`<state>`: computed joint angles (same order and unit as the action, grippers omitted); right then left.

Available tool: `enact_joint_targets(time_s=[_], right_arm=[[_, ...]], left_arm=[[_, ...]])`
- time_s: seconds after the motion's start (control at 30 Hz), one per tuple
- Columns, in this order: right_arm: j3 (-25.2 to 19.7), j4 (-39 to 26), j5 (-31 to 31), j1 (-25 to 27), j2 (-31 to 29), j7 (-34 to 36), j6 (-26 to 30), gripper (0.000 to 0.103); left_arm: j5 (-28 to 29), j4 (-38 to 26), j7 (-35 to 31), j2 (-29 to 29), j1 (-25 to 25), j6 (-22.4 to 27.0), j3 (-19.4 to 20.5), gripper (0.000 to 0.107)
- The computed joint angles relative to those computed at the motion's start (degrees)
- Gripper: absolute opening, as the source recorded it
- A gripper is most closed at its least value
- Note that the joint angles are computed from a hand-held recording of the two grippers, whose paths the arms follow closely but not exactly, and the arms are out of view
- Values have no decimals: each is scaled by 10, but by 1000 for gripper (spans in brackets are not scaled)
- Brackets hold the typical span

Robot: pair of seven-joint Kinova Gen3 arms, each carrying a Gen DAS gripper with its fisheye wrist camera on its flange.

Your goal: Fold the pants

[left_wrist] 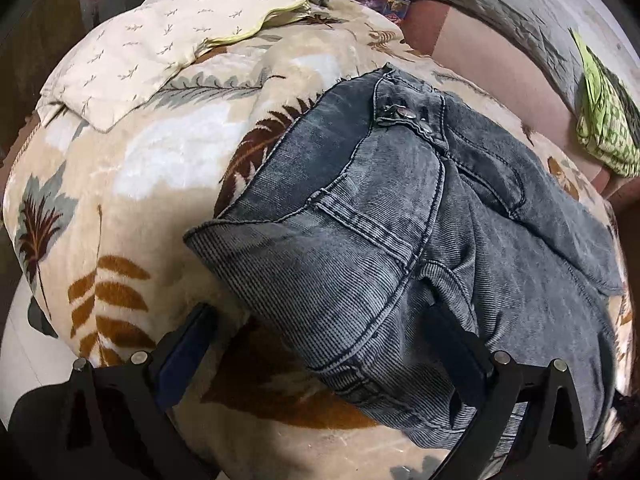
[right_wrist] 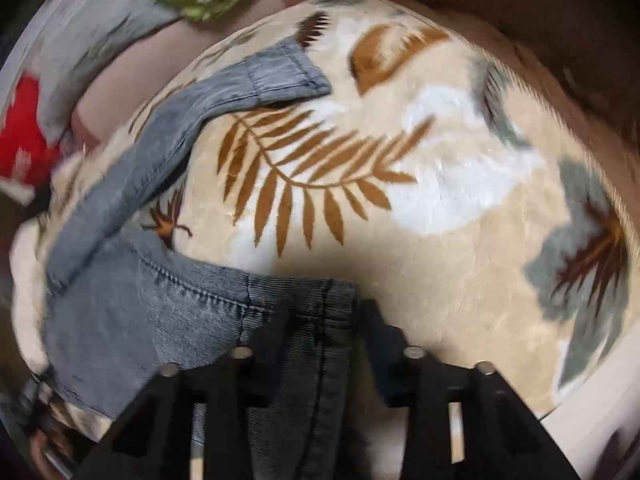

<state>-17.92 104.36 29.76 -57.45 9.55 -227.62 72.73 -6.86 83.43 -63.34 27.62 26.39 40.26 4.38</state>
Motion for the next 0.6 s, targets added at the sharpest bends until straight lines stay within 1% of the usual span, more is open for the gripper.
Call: enact_joint_targets(time_s=[0.03,0.07,0.1,0.17,0.2,0.23,0.27,0.3,0.33,0.37,0.4,0.43,0.47,0.5,0.53,0.57,0.6], right_arm=[[-8,-14,2,4,3,23,18,9],[-6,-31,-2,1,8,47,42,9],[7,-46,-3,-12,10,70,65,9],[55,-73,-5,-52,15,117,112,9],[76,-81,1,-66,14,140,135,9],[89,-93,8,-69,13,163,158,9],[92,-104,23,-61,12,186,182,9],[85,-119,34,-43,19,210,205,9],[71,-129,46,-18,28,233,220,10],[67,-132,50,9,40,256,226,11],[59,-138,44,35,54,274,222,16],[52,-134,29,62,66,283,210,25],[43,-122,5,88,74,282,188,30],[32,-107,-11,106,75,273,166,39],[20,-94,-17,113,70,253,154,49],[9,-84,-14,109,66,230,151,55],[5,-82,-15,95,60,207,158,62]], left_arm=[[-5,6,3,-4,4,-3,-3,103],[-14,4,9,-1,11,-3,-8,103],[-22,1,14,2,17,-1,-12,103],[-38,4,18,1,25,-2,-17,103],[-43,4,20,2,28,-2,-18,103],[-48,4,24,3,30,-4,-19,103],[-51,3,26,4,31,-4,-20,103],[-53,4,28,3,32,-5,-20,103],[-57,4,32,4,35,-7,-22,103],[-62,4,38,5,38,-7,-24,103],[-66,0,42,9,41,-7,-26,103],[-69,-1,44,9,42,-7,-26,103],[-69,0,43,8,40,-8,-24,103],[-66,2,38,8,35,-11,-20,103],[-63,6,34,5,31,-14,-18,103],[-62,8,32,4,30,-16,-17,103],[-62,9,32,3,30,-17,-17,103]])
